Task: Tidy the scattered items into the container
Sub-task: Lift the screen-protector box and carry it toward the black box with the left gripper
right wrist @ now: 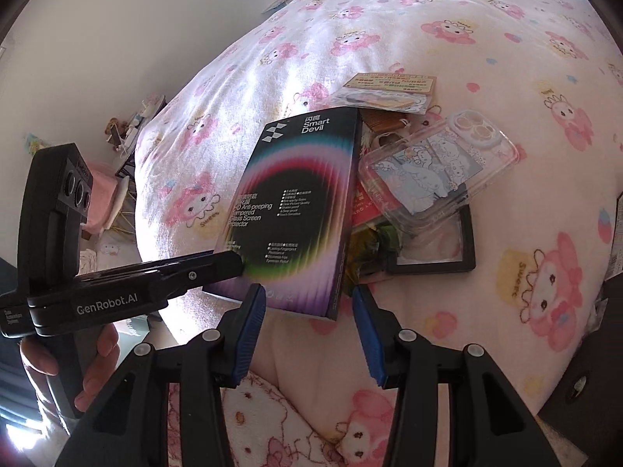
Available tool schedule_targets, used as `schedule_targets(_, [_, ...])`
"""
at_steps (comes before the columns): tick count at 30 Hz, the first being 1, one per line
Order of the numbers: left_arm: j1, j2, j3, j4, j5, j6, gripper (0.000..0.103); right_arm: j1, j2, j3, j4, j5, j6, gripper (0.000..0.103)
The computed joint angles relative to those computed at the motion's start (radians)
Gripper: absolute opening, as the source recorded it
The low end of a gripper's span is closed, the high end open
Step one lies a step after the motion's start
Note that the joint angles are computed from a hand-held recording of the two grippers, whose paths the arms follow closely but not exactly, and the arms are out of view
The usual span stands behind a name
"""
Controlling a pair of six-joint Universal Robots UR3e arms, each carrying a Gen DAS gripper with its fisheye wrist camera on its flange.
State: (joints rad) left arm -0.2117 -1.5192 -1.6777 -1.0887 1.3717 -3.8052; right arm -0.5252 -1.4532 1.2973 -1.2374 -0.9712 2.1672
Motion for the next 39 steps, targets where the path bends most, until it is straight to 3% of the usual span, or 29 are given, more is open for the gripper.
schedule_targets(9, [0.061, -0.017, -0.032, 0.062, -0.013, -0.009, 0.035, 0.029, 0.09, -0.027, -0.02, 0.076, 0.107, 0.043])
schedule_targets(20, [-0.005, -0.028, 0.028, -0.01, -0.013, 0.061, 0.037, 0.049, -0.071, 0.135, -0.179, -0.032, 0.136, 0.043])
schedule_targets(28, [-0.007, -0.133, 0.11, -0.058, 0.007, 0.051, 0.045, 0.091, -0.043, 0.189, -0.247, -0.059, 0.163, 0.044])
schedule_targets(34, [-0.133, -0.143, 0.28, -0.139, 0.116, 0.044, 0.045, -0.001, -0.147, 0.135, -0.115, -0.028, 0.045, 0.044])
schedule_targets(39, [-0.191, -0.144, 0.377, -0.153, 0.107, 0.005, 0.045, -0.155, -0.153, -0.056, 0.185, 0.016, -0.127, 0.044])
